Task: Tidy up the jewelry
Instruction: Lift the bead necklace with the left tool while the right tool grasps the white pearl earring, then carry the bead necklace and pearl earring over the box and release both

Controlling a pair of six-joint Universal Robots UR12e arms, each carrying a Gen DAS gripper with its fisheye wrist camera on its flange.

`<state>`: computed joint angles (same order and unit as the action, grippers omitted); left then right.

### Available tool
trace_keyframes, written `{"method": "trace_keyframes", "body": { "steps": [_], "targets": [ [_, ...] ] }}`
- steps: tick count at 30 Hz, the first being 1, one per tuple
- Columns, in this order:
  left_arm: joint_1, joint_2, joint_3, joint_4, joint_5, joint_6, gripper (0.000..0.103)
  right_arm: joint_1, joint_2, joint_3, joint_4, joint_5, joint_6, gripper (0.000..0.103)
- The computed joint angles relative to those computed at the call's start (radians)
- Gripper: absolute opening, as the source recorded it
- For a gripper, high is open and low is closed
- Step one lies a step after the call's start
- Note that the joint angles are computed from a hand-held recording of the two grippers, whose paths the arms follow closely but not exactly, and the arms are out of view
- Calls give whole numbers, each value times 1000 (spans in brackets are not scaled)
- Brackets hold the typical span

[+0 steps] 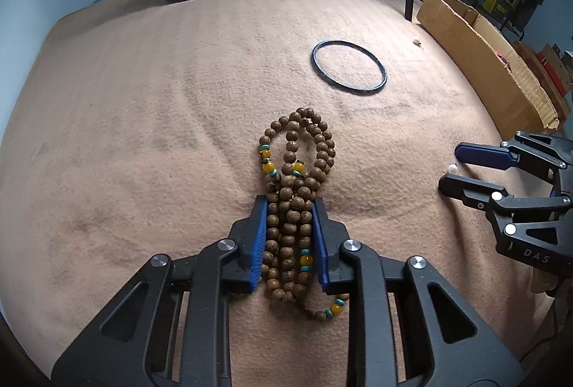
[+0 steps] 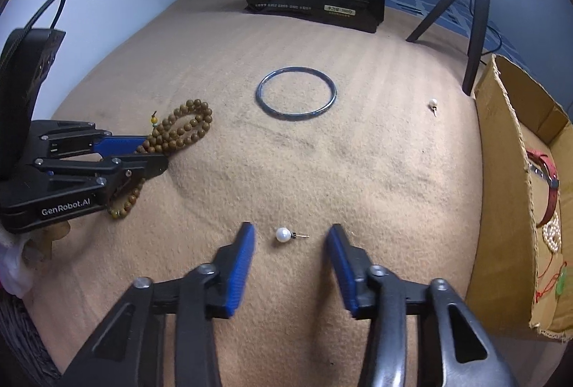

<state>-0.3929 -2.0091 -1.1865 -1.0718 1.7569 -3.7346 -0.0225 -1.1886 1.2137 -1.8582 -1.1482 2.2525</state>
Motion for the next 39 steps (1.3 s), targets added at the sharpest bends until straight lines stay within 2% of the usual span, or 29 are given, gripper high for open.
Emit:
{"method": "trace_keyframes", "body": {
  "steps": [8, 16, 25, 39],
  "targets": [
    [3, 5, -8, 10, -6, -10, 20, 4, -5, 6, -11, -16, -26, 17],
    [8, 13, -16, 22, -26, -36, 15, -1, -9, 8, -16, 0, -13, 17],
    [17, 28, -33, 59, -58, -74, 14, -18, -24, 4, -11, 41, -11, 17],
    [9, 38, -17, 105, -45, -91, 14, -51, -38, -16, 1, 86, 1, 17]
  ]
}}
